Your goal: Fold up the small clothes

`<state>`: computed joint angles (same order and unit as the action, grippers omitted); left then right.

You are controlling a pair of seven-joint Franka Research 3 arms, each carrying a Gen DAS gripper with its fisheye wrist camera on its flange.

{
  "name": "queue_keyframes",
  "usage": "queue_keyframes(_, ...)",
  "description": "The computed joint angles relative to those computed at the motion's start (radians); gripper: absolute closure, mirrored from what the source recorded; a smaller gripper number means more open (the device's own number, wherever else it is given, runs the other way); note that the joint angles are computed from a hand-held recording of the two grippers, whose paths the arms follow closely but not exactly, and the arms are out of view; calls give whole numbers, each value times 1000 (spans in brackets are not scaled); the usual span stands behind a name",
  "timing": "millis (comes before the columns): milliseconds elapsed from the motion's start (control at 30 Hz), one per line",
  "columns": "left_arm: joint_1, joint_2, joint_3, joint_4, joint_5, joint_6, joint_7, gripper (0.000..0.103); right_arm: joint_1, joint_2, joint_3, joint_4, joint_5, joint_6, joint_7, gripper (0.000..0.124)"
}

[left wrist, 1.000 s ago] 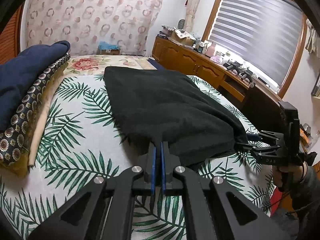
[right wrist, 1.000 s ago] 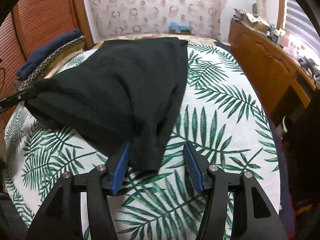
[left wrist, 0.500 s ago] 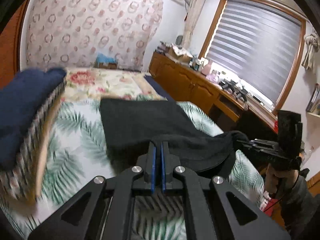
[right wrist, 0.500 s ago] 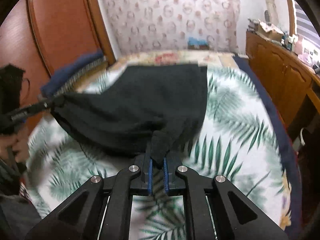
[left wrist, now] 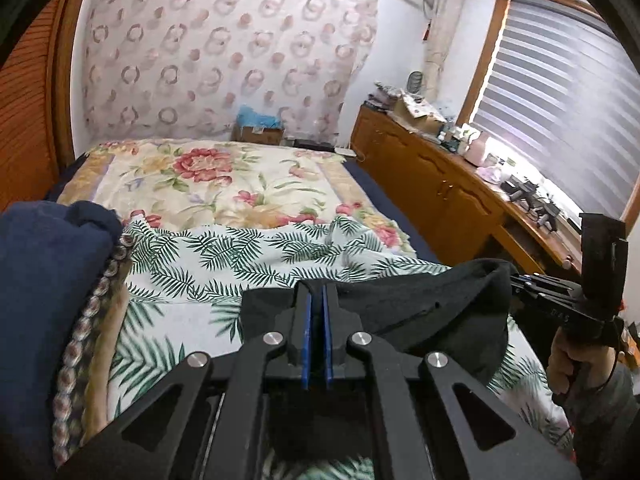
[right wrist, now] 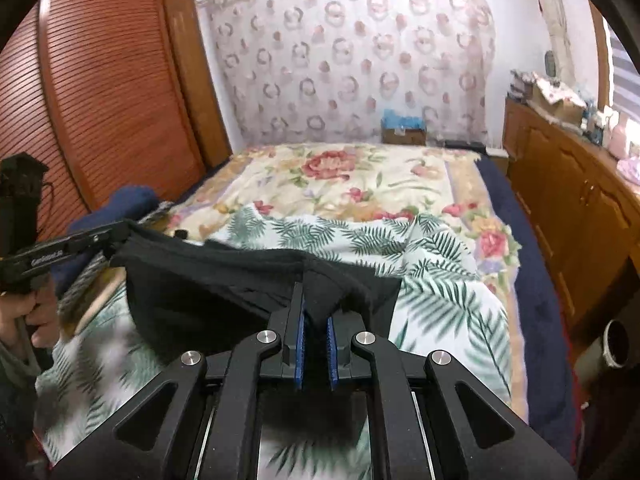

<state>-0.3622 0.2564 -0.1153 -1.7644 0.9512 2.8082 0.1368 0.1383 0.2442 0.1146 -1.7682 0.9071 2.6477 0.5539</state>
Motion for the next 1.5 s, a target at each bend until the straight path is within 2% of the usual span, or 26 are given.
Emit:
queue_keyframes(133,12,42,-3,30,-48,0,62,97,-2,97,6,91,-41,-2,36,117)
queue_keyframes(200,-10,35,20,22,-11,-12,31,88,-5,118,11,108,-57,7,56,113)
queue_keyframes(233,-16,31,26,21,8,-18,19,87,-6,122,13,112,-63,18,62,112)
queue_keyframes(267,-16,26,28,18,22,-15,9,83,-9,124,17,113,-64,31,62,108)
queue_keyframes(367,-4,4,20,-7,33,11,-1,77,-14,127,22,115,-75,74,74,80)
queue_keyframes(467,21,-10,-12,-42,-24,35,76,72,-30,110,35,99,-67,85,48,76)
queue_keyframes(567,38,-14,-36,-72,-108,48,165,70,-40,98,33,81,-76,51,27,64)
queue_keyframes(667,42,-9,-42,-89,-169,48,222,69,-21,132,9,106,-139,20,80,63)
queue_keyframes(767,46,-6,-45,-99,-227,50,269,68,-15,189,-1,173,-206,-45,150,64)
queue_keyframes(833,43,-3,-40,-98,-248,43,283,68,-22,214,5,210,-228,-94,165,73)
queue_keyframes(900,40,6,-36,-87,-263,37,297,67,-39,235,20,248,-230,-163,152,113)
queue_keyframes(967,37,20,-33,-66,-274,23,312,67,-58,232,48,242,-182,-138,76,119)
queue_keyframes(1033,25,43,-23,-25,-270,-8,322,67,-69,224,67,229,-119,-84,22,120)
queue_keyframes(1067,19,51,-16,-11,-262,-17,320,67,-54,218,58,216,-105,-7,35,120)
queue_keyframes(1167,19,88,-12,35,-278,-34,328,67,-22,225,28,210,-129,98,117,121)
queue_keyframes(1233,18,107,-6,59,-288,-55,337,67,-5,242,9,217,-184,123,175,121)
queue_keyframes(1300,20,128,-6,79,-307,-71,349,67,-7,256,7,230,-227,106,212,121)
queue_keyframes(1500,24,165,-9,98,-362,-81,394,66,-39,266,43,238,-252,97,210,120)
